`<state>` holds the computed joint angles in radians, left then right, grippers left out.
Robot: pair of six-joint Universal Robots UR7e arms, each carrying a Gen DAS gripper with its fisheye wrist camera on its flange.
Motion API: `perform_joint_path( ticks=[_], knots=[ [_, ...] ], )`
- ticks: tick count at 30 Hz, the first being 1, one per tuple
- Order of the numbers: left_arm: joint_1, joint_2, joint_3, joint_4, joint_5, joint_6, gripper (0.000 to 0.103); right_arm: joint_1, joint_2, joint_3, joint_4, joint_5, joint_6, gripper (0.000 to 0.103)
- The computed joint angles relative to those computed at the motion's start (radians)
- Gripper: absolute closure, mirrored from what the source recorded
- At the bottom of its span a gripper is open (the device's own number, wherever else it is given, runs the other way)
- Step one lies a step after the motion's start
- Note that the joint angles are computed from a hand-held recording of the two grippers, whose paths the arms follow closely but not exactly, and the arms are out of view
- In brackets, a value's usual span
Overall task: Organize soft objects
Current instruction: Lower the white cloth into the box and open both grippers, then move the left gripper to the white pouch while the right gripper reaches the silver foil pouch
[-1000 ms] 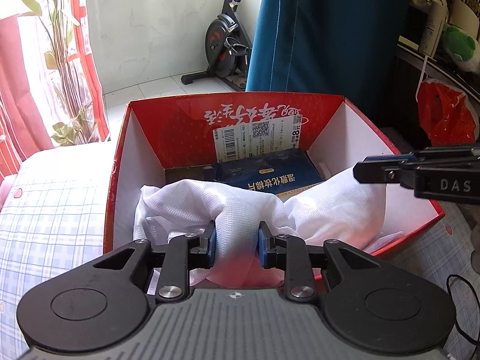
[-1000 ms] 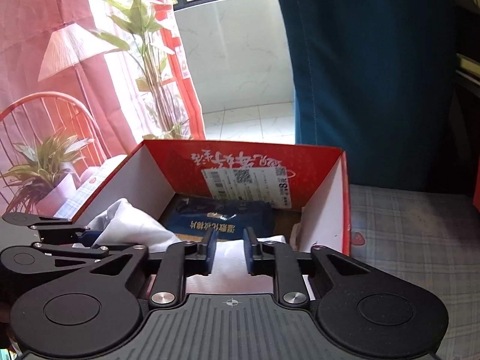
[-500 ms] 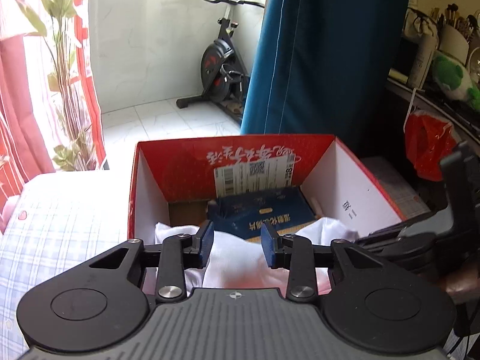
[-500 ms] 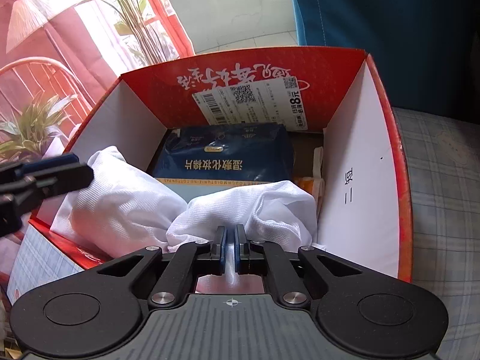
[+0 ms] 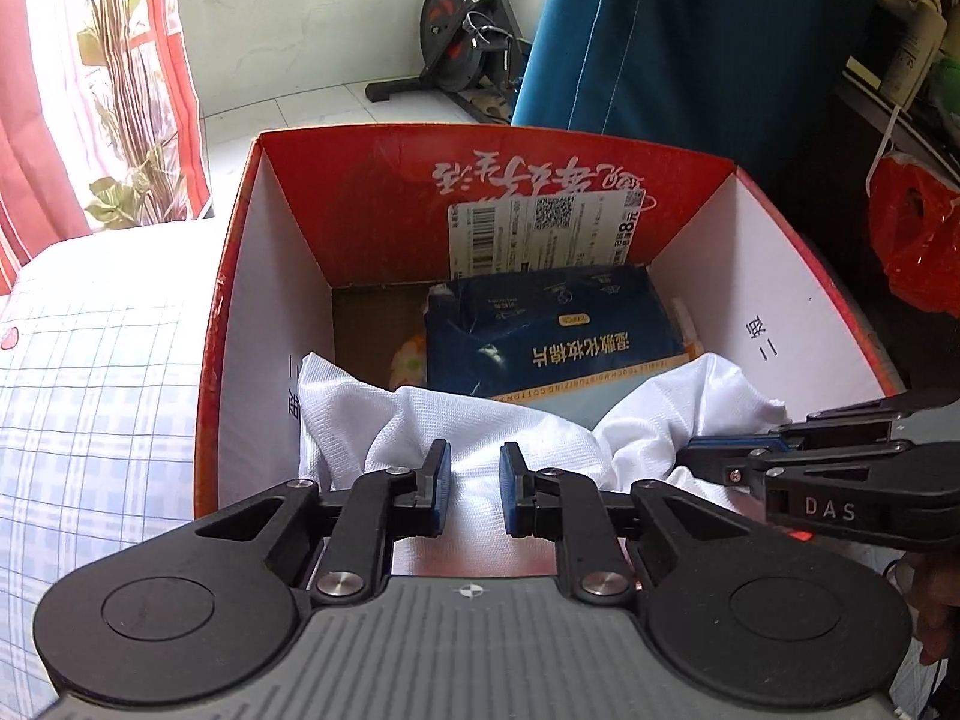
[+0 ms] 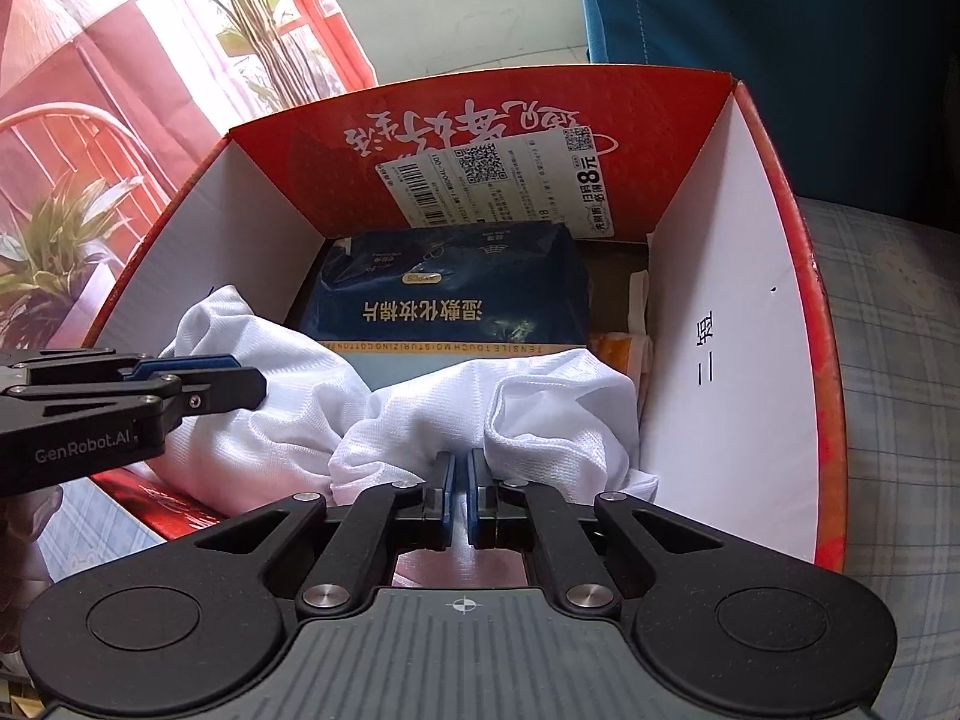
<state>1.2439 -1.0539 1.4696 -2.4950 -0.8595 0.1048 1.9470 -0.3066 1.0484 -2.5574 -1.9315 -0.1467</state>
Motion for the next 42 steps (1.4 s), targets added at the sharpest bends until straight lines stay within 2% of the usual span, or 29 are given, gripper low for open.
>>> perform_joint_path(
  ticks=[3,6,7,8,9,10,12,14,16,21,26,30,33,36,40,42],
  knots=[
    [0.001,-0.003,0.01,-0.005,0.005,-0.001,0.084,0.004,-0.006,0.023,-0.047,-0.005,-0.01,0.098],
    [-0.007,-0.016,0.042,-0.068,0.008,0.022,0.082,0.012,-0.019,0.073,-0.151,-0.014,-0.059,0.095],
    [-0.01,-0.023,0.054,-0.091,0.002,0.036,0.079,0.016,-0.025,0.095,-0.196,-0.015,-0.085,0.091],
    [-0.014,-0.037,0.072,-0.117,-0.01,0.047,0.064,0.019,-0.032,0.118,-0.239,-0.013,-0.111,0.087],
    [-0.018,-0.053,0.096,-0.157,-0.029,0.056,0.046,0.023,-0.039,0.141,-0.283,-0.011,-0.138,0.074],
    [-0.022,-0.066,0.121,-0.206,-0.044,0.066,0.042,0.026,-0.045,0.161,-0.323,-0.013,-0.159,0.055],
    [-0.03,-0.087,0.159,-0.267,-0.063,0.083,0.041,0.034,-0.059,0.203,-0.415,-0.014,-0.207,0.038],
    [-0.047,-0.107,0.195,-0.306,-0.052,0.101,0.041,0.04,-0.075,0.243,-0.481,-0.006,-0.253,0.034],
    [-0.069,-0.13,0.237,-0.349,-0.024,0.125,0.041,0.046,-0.09,0.276,-0.521,-0.009,-0.269,0.017],
    [-0.116,-0.211,0.354,-0.421,0.006,0.142,0.041,0.055,-0.147,0.403,-0.658,0.012,-0.317,0.0],
    [-0.165,-0.31,0.492,-0.433,0.047,0.128,0.041,0.06,-0.214,0.555,-0.769,0.055,-0.328,0.001],
    [-0.192,-0.384,0.6,-0.432,0.072,0.068,0.041,0.058,-0.253,0.678,-0.85,0.103,-0.321,0.001],
    [-0.208,-0.436,0.68,-0.427,0.09,-0.006,0.041,0.067,-0.261,0.745,-0.897,0.081,-0.286,0.001],
    [-0.214,-0.48,0.741,-0.41,0.088,-0.068,0.041,0.067,-0.274,0.826,-0.945,0.098,-0.261,0.0],
    [-0.226,-0.518,0.81,-0.394,0.136,-0.134,0.041,0.066,-0.276,0.901,-0.991,0.091,-0.285,0.0],
    [-0.217,-0.526,0.822,-0.392,0.129,-0.164,0.041,0.061,-0.272,0.926,-1.01,0.081,-0.274,0.0]
  ],
)
